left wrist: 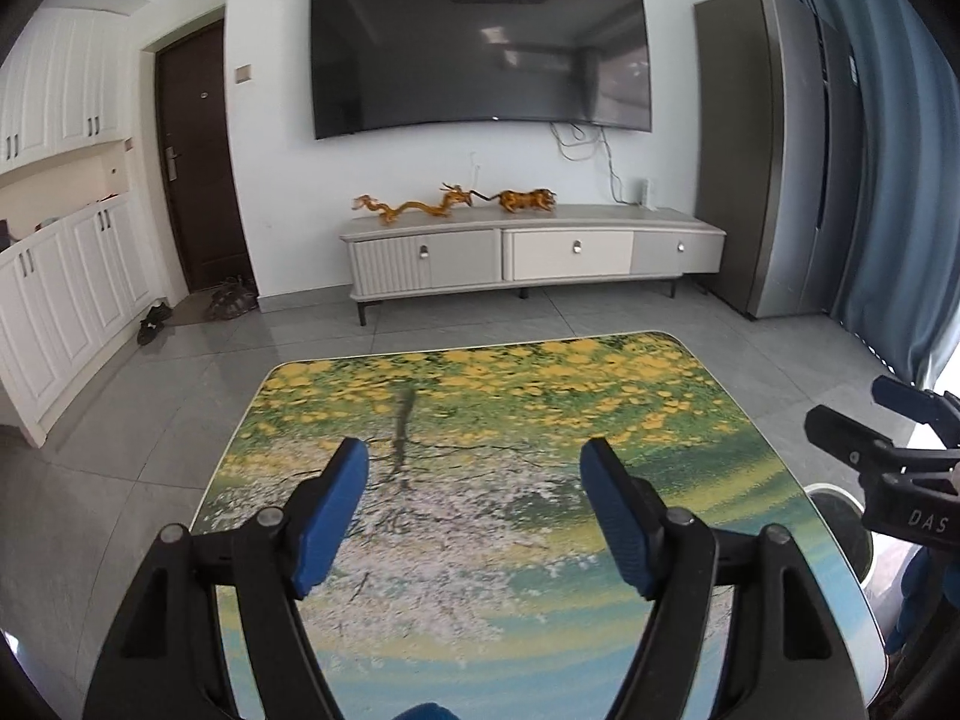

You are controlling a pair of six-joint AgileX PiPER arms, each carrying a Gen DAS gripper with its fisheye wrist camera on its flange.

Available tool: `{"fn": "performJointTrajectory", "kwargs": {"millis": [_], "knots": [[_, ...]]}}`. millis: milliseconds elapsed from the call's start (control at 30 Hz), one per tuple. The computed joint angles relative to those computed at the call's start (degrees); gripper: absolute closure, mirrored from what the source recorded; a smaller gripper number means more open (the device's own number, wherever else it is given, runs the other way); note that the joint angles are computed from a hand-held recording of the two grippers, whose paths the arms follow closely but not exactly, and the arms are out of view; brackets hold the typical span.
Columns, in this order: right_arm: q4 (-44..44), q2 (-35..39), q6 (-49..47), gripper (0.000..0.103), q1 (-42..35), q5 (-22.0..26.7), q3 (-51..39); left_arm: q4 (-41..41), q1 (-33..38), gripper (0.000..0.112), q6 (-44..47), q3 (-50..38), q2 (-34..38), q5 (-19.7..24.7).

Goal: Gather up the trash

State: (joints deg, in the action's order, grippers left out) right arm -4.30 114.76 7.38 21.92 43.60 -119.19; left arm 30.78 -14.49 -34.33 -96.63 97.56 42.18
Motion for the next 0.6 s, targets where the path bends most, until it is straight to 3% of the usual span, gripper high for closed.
{"fn": "performJointTrajectory", "kwargs": {"millis": [267, 400, 600], "knots": [[-13.17, -6.57, 11.17, 0.0, 4.04, -6.15, 10.84, 4.92, -1.12, 0.04, -6.35, 5.6, -4.35, -1.31], [-16.0, -9.58, 14.1, 0.0, 3.95, -8.33, 16.34, 10.1, -3.83, 0.036, -10.61, 6.74, -4.83, -0.12], [-17.31, -14.91, 18.06, 0.0, 1.57, -11.44, 24.29, 11.58, -5.97, 0.036, -11.44, 7.41, -5.09, -0.11]]}}
